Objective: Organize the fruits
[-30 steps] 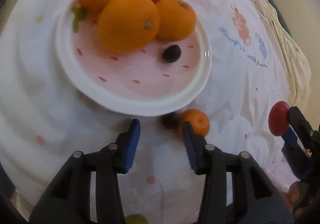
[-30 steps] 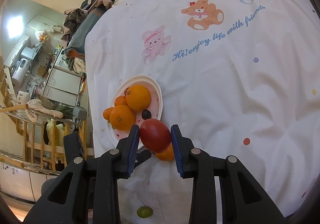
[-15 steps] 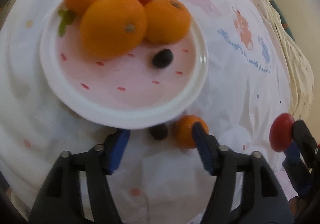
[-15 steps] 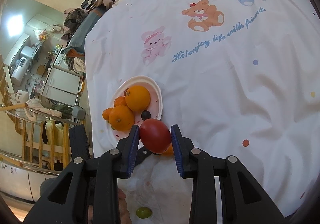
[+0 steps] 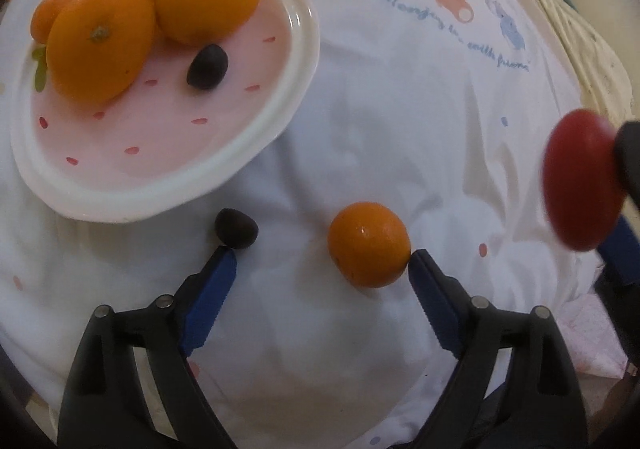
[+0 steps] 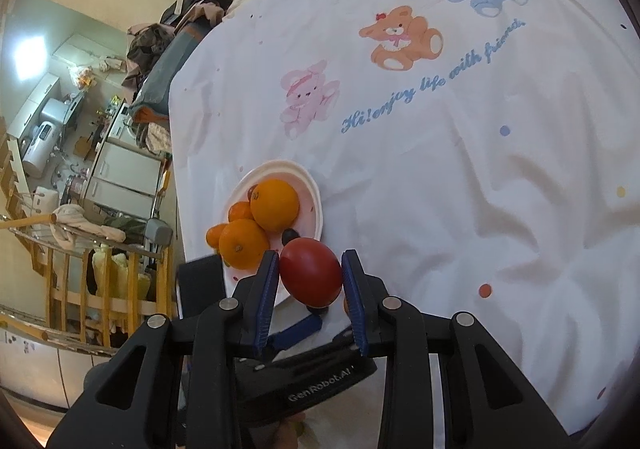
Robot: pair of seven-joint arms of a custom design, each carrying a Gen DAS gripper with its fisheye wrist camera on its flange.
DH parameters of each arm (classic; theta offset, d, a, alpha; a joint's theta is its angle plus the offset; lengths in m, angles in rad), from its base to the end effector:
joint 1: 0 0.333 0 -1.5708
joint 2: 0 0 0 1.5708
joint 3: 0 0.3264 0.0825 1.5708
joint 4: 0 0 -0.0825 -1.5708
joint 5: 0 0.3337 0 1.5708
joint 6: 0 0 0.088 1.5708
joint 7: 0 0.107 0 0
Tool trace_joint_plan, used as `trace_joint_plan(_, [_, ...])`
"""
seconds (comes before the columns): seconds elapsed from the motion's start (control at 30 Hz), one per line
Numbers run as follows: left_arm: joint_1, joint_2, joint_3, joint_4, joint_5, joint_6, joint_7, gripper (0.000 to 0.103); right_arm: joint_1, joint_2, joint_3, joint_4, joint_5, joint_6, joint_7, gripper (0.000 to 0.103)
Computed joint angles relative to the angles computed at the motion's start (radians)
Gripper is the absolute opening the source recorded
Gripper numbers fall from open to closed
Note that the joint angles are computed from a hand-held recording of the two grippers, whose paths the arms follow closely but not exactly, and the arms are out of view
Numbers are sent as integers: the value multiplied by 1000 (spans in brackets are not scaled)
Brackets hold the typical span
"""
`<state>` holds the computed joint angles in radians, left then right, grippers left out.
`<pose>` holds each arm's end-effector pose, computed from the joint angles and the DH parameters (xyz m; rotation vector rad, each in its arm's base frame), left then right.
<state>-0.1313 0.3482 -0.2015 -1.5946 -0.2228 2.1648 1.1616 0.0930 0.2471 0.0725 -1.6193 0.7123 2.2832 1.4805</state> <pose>0.6065 -0.1997 0.4875 2.2872 -1.8697 0.4672 0.6182 0.1134 0.5549 -1.5997 1.7935 0.2544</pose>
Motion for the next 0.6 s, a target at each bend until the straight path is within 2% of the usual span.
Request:
trace_joint_plan(0.23, [37, -55, -9, -49, -84, -11, 65, 85, -5, -3, -2, -1, 8, 6, -1, 34])
trace_joint_plan(0.37, [48, -136, 7, -132, -101, 59, 104, 85, -3, 1, 2, 7, 12, 6, -5, 34])
trace_joint_plan(0.5, [54, -184, 36, -201, -76, 124, 48, 85, -1, 0, 2, 5, 7, 4, -11, 34])
trace_joint_plan(0.6, [52, -181, 46, -213, -32, 122, -8, 85, 0, 1, 0, 5, 2, 5, -6, 34])
